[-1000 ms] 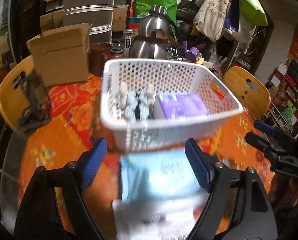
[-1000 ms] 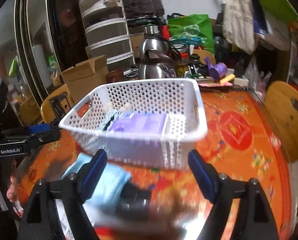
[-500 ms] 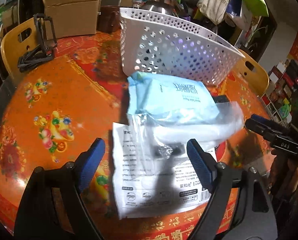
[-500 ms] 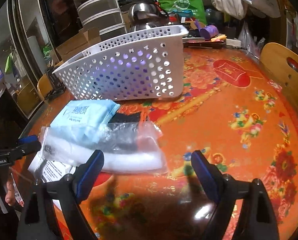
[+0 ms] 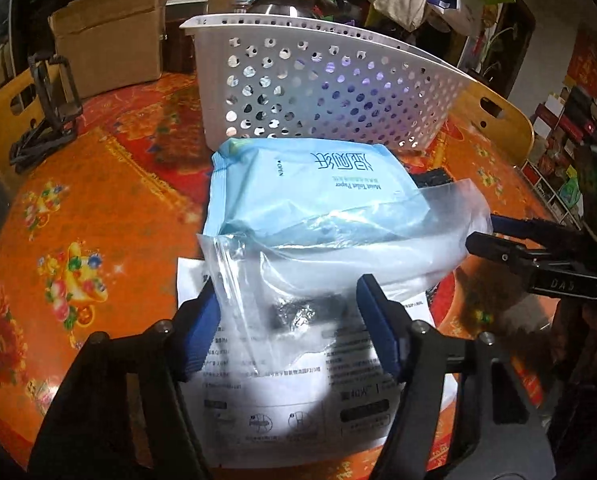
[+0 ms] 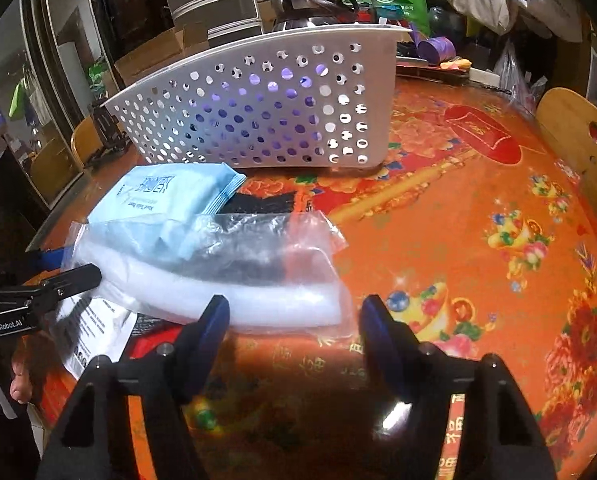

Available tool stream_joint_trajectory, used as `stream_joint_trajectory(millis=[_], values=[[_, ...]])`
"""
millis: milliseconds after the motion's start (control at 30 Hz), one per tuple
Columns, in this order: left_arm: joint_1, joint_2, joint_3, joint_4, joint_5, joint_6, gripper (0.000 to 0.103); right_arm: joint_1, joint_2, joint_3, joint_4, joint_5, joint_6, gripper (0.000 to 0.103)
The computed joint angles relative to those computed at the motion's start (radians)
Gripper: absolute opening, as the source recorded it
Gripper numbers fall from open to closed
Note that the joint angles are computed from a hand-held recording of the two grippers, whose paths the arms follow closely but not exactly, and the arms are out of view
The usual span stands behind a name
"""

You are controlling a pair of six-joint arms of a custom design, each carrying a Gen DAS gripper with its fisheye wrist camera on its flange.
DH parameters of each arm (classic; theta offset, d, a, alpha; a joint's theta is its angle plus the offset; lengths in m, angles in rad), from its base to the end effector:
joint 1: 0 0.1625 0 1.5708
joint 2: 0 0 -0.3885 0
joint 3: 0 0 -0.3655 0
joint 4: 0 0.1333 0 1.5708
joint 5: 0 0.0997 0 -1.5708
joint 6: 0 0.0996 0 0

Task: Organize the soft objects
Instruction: 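Grasp the clear plastic bag with blue packet with both grippers, then carry the clear bag into the white basket and open both grippers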

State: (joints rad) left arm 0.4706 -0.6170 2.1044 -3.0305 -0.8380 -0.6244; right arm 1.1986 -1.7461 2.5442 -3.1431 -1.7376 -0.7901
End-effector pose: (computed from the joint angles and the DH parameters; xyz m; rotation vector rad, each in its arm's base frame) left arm -0.3059 -0.3799 -0.0537 0.6144 2.4760 -0.7203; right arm -0.0103 -0.3474 0.2828 0.4327 -2.4491 0.7329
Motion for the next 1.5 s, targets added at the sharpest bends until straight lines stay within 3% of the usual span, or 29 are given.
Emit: stream_joint_trajectory(millis=[200, 300, 400, 500, 700, 933, 1100, 1233, 1500], values=[[0.004, 0.028, -0.002, -0.054, 0.011, 0.039, 0.057, 0.045, 0.048, 0.006, -0.063, -0.064, -0.035, 0.053], [0.003, 0.027, 0.002, -0.063, 0.008, 0.038, 0.047, 0.029, 0.027, 0.005, -0.035, -0.036, -0.024, 0.036], [0.003, 0.029, 0.006, -0.082, -0.001, 0.055, 0.037, -0.002, -0.008, -0.002, 0.023, 0.010, -0.014, 0.027], [0.006, 0.031, 0.012, -0.113, -0.015, 0.071, 0.031, 0.003, -0.010, 0.000, 0.028, 0.005, -0.030, 0.014], [0.011, 0.030, 0.035, -0.187, -0.049, 0.102, 0.017, 0.026, -0.001, 0.025, -0.021, -0.011, -0.053, 0.012], [0.005, 0.026, 0.069, -0.283, -0.053, 0.132, 0.015, -0.001, -0.048, 0.058, -0.056, 0.061, -0.066, 0.012], [-0.003, 0.026, 0.100, -0.385, -0.056, 0.161, 0.015, -0.020, -0.089, 0.115, -0.156, 0.139, -0.110, 0.012], [-0.015, 0.017, 0.111, -0.392, -0.044, 0.152, 0.015, -0.058, -0.149, 0.140, -0.134, 0.217, -0.107, 0.012], [-0.085, -0.048, 0.107, -0.292, 0.037, 0.134, 0.015, -0.017, -0.246, 0.151, -0.068, 0.219, -0.097, 0.012]])
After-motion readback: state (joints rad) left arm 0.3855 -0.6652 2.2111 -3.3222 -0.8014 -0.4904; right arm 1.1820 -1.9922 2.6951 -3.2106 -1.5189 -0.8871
